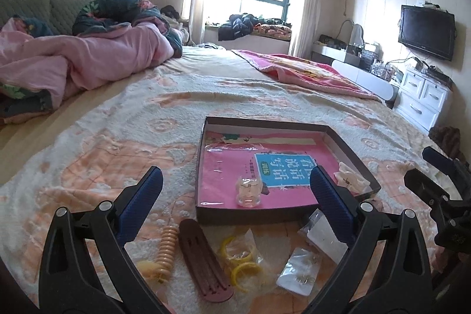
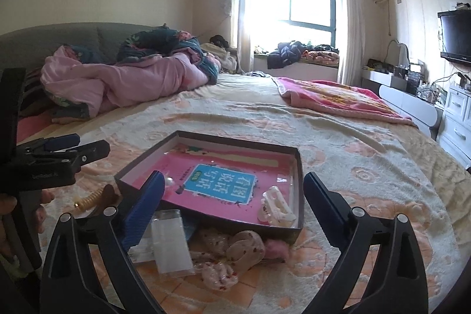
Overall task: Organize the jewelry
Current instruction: 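Withdraw both open tools from the tray, then grasp the orange spiral hair coil with left tool while right tool grasps clear plastic sleeve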
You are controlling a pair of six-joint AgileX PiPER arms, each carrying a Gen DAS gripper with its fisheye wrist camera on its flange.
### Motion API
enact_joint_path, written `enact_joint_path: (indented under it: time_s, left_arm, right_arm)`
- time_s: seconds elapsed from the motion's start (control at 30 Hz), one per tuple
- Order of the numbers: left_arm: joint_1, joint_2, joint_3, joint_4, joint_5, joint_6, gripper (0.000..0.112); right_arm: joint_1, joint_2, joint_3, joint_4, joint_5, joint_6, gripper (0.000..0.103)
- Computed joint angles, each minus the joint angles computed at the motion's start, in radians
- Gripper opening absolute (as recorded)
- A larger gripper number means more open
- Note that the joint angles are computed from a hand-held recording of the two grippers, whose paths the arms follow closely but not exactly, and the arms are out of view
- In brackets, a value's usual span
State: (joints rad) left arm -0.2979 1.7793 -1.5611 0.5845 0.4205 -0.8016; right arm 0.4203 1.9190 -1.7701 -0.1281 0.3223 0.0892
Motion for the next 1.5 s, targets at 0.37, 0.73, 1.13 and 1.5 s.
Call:
enact_joint_path:
  time_s: [0.37, 0.73, 1.13, 1.5]
  left_arm:
    - [0.012, -0.069, 0.102, 0.030, 0.011, -0.049, 0.092]
    - [0.053, -0.098, 0.151, 0.004, 0.065, -0.038, 0.092]
    - [0.114, -0.084, 0.159, -0.113, 0.135, 0.076, 0.092]
    - [0.134, -0.015, 0.117, -0.236, 0.194, 0.226, 0.075]
  right_arm:
    - [0.042, -0.010, 0.028, 0.101, 0.016, -0.114, 0.092]
    - [0.077, 0.010, 0.014, 0.190, 0.057, -0.233, 0.092]
    - [0.108, 0.064, -0.033, 0.182, 0.133, -0.280, 0.092]
    - [0.118, 0.136, -0.108, 0.122, 0.201, -0.231, 0.086]
